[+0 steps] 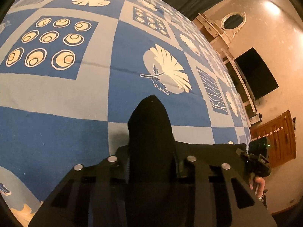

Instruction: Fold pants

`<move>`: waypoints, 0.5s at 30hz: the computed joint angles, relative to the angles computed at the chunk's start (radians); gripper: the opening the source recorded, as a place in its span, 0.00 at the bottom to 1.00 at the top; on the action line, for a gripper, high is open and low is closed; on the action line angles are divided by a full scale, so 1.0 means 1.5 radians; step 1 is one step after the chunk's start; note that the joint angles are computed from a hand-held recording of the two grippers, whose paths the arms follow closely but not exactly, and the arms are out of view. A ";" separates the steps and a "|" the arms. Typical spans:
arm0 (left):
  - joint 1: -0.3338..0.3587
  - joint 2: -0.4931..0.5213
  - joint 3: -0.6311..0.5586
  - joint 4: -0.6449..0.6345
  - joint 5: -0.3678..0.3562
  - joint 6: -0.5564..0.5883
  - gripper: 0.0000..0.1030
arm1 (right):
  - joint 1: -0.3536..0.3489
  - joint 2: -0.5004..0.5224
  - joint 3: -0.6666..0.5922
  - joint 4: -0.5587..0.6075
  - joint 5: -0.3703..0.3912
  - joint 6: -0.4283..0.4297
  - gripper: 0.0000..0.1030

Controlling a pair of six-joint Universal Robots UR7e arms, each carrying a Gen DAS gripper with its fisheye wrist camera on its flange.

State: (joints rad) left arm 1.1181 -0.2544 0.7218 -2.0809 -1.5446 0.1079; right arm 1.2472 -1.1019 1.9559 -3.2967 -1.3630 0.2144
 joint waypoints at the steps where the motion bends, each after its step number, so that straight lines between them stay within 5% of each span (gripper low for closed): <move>1: 0.000 0.000 0.000 -0.001 0.001 -0.003 0.29 | 0.000 0.003 0.000 -0.008 0.004 0.003 0.34; 8: -0.018 -0.018 0.047 -0.065 0.063 0.027 0.28 | 0.006 0.017 -0.012 -0.025 0.000 0.016 0.33; 15: -0.016 -0.018 0.034 -0.075 0.074 0.025 0.28 | 0.018 0.044 -0.050 -0.015 0.003 0.024 0.33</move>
State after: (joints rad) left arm 1.0937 -0.2809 0.7730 -2.1937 -1.4335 0.1456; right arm 1.2736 -1.0353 1.8805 -3.3198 -1.3584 0.2508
